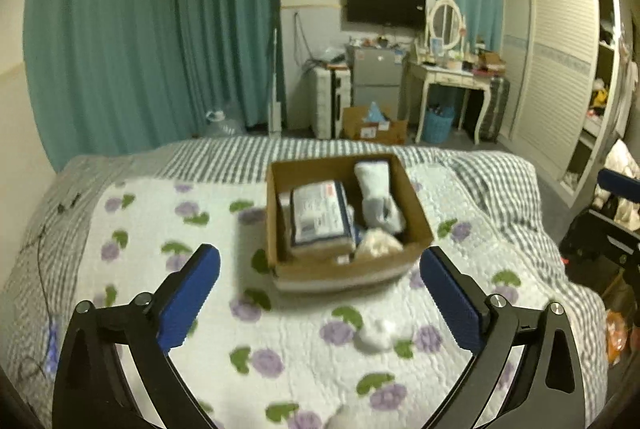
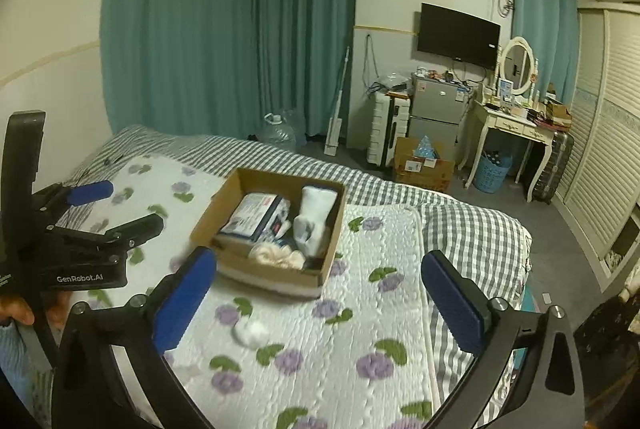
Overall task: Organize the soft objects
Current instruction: 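Drop the cloth and grey sock into the cardboard box, then grasp the white plastic bottle with the left tool while the right tool grasps the white tissue wad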
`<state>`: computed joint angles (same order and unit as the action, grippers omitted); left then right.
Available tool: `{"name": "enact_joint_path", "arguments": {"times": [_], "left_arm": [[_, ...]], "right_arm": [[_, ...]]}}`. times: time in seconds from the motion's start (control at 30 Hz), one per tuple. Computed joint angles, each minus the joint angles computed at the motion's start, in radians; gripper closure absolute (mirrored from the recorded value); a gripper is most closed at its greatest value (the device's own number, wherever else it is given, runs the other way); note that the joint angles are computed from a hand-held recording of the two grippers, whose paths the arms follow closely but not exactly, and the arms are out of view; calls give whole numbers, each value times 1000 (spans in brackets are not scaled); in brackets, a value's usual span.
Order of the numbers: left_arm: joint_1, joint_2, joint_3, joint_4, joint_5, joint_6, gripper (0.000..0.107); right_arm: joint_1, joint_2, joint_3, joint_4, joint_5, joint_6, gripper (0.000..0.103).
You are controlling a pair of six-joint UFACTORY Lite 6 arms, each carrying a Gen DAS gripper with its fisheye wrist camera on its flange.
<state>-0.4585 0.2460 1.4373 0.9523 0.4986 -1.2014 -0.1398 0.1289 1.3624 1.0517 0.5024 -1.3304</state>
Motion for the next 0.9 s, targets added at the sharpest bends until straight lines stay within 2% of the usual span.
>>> {"name": "enact_joint_path", "arguments": {"times": [0.1,0.2,0.3,0.4,0.5,0.6,0.7,0.8,0.83,0.9], "left_arm": [[-21,-38,-141,105,-10,-174,5],[-47,-33,-257,240,-21,-381,5],[-62,23,-333,400,-55,-585,5],[-68,124,-339,471,-78,-677,7],[-75,205,-344,518,-97,-729,13],[-92,243,-358,512,-100,-739,19],[-104,238,-395,520,-125,-765,25],[-103,245,-407,440,-171,-703,39],[-113,252,-405,416,-166,-680,48],[-128,262,-397,368,-146,-629,55]], "right_arm": [[5,-48,-104,45,-5,-86,0],[36,-45,-210,143,-70,-228,0],[61,36,-287,345,-113,-455,0],[79,140,-318,575,-142,-666,0],[97,264,-319,738,-137,-822,0],[116,327,-301,770,-172,-854,0],[109,332,-297,763,-160,-843,0],[111,327,-304,777,-166,-854,0],[112,333,-301,774,-171,-850,0],[115,338,-295,768,-178,-839,0]]}}
